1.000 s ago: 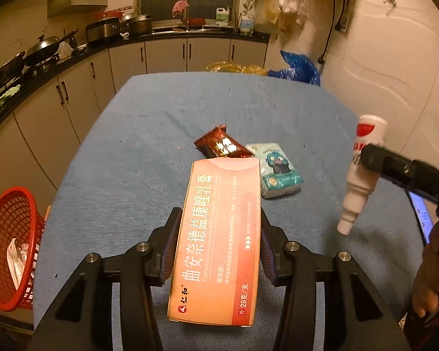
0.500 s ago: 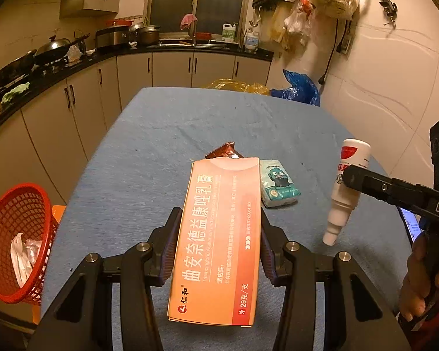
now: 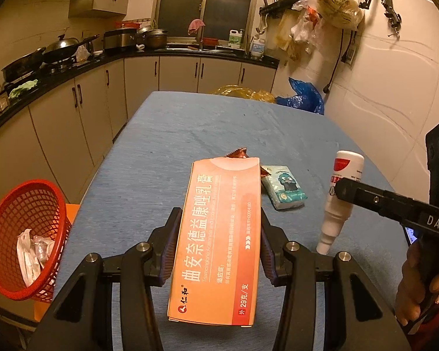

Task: Collect trash
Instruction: 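Lift the orange box with the left tool while the right carries the bottle, then open both tools over the red basket to drop box and bottle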

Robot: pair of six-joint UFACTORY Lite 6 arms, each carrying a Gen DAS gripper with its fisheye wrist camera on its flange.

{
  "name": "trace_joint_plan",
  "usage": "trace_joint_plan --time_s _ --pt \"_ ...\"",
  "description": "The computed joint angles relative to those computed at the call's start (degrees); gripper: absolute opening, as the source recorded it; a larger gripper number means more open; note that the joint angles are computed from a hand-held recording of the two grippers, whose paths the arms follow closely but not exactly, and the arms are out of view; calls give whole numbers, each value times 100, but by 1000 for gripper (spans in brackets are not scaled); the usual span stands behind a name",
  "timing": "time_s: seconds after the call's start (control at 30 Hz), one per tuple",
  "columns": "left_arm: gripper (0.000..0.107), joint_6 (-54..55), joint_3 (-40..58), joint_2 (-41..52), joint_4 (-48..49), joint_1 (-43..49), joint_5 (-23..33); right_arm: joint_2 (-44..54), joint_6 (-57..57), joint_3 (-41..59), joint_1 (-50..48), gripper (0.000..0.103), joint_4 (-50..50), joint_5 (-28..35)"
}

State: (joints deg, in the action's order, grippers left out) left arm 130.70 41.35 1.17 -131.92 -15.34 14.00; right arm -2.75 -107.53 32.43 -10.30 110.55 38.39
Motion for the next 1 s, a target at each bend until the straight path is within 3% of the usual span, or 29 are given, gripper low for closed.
trace_joint_plan --time_s 0.47,0.8,1.0 --pt "47 -1385 -9 -362 1483 879 172 528 410 719 763 33 -207 -297" --pt "47 -2378 299 -367 2929 2635 660 1338 1474 2081 1956 33 -855 -709" --pt "47 -2274 621 36 3135 3631 880 2145 2204 3313 2845 33 -1311 -1206"
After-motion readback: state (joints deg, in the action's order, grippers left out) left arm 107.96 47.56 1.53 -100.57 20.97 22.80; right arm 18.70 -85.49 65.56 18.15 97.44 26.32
